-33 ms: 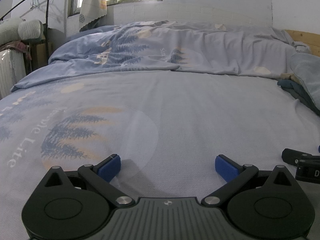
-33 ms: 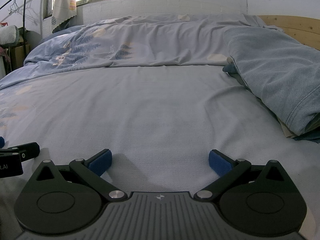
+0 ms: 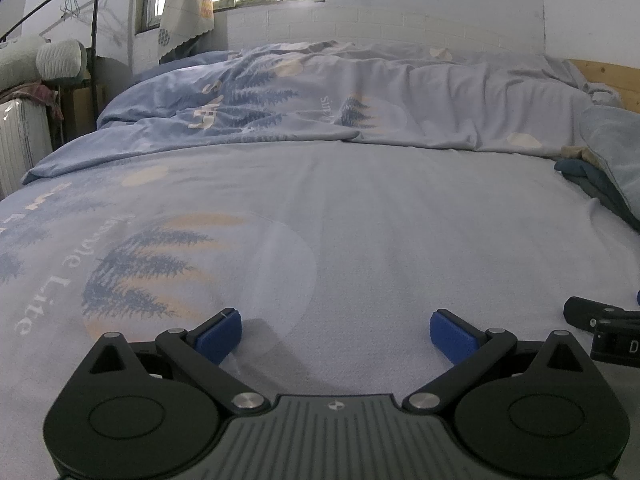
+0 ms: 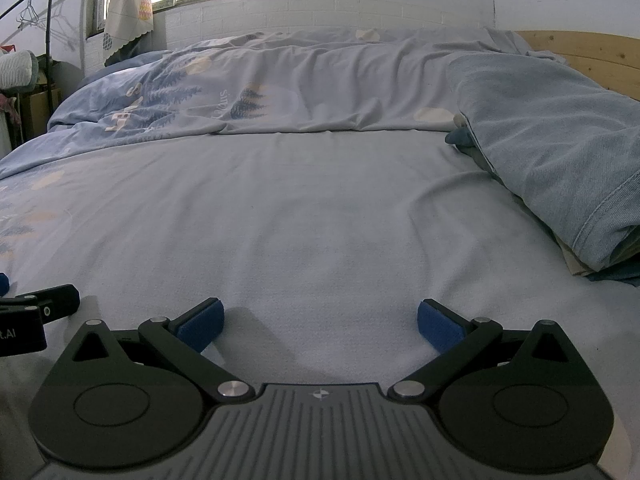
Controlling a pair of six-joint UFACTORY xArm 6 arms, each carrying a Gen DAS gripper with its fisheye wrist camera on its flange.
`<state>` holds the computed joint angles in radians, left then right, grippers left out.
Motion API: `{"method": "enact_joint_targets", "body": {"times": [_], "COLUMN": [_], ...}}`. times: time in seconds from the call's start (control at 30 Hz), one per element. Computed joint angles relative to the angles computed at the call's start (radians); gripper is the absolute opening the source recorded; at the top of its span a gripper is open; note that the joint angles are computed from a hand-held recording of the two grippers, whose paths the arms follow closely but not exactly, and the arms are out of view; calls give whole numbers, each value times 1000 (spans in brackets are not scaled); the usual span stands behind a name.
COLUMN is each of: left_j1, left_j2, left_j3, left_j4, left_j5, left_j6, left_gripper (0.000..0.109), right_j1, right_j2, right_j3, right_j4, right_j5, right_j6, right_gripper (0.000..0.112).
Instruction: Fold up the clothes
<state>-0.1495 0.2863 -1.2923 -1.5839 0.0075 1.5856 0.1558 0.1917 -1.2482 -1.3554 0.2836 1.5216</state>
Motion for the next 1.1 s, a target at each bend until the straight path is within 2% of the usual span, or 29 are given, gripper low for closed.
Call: {"method": "enact_joint_targets", "body": {"times": [1.1], "left_j1": [7], "left_j2": [10], "left_j3": [-11], "left_j4": [9], "left_j5": [4], "left_j6": [-1], "left_gripper": [103], "right_j1": [-4], "right_j2": [6], "right_j3": [-3], "right_j4": [-10], "right_j5": [-5], "right_j6": [10], "right_gripper": [103]}}
